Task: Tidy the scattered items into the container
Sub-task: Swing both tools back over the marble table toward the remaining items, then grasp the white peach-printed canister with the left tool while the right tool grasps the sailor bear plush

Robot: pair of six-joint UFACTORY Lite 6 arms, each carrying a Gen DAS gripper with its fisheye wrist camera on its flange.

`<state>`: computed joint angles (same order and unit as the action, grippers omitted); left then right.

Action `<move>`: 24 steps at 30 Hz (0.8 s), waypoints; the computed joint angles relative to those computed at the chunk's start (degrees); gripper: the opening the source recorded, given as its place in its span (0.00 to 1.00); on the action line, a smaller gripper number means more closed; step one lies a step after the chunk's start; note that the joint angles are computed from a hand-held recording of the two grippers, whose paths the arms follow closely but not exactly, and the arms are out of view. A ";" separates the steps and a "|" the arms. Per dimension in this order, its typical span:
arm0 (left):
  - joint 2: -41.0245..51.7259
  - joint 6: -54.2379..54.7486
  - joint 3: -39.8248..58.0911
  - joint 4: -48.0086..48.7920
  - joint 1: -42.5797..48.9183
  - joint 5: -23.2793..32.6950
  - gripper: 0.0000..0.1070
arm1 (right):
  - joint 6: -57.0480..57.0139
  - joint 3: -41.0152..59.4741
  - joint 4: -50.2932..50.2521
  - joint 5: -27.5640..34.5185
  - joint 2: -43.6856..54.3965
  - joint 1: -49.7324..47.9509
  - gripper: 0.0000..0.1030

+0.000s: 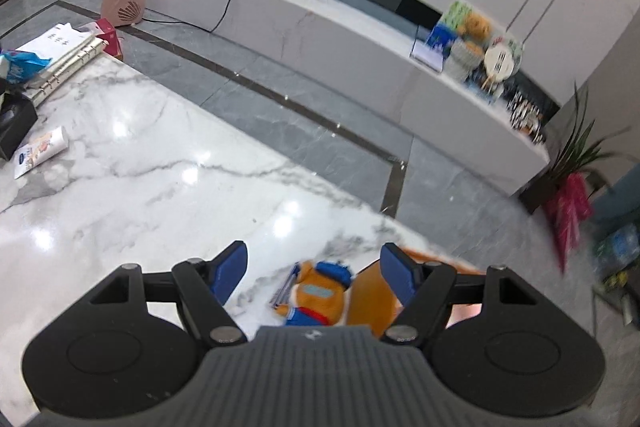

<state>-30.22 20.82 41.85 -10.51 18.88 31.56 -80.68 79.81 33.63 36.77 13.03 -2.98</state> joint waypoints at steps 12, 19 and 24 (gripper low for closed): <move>13.32 36.97 -10.87 -34.30 8.75 -13.52 0.82 | 5.33 0.80 1.48 -12.22 16.04 1.88 0.73; 23.15 52.21 -10.03 -47.25 8.17 -18.03 0.82 | 10.16 1.63 -1.71 -17.22 21.90 1.91 0.73; 25.12 56.68 -9.78 -50.60 7.99 -21.47 0.82 | 10.05 0.29 -0.82 -20.20 22.76 2.79 0.74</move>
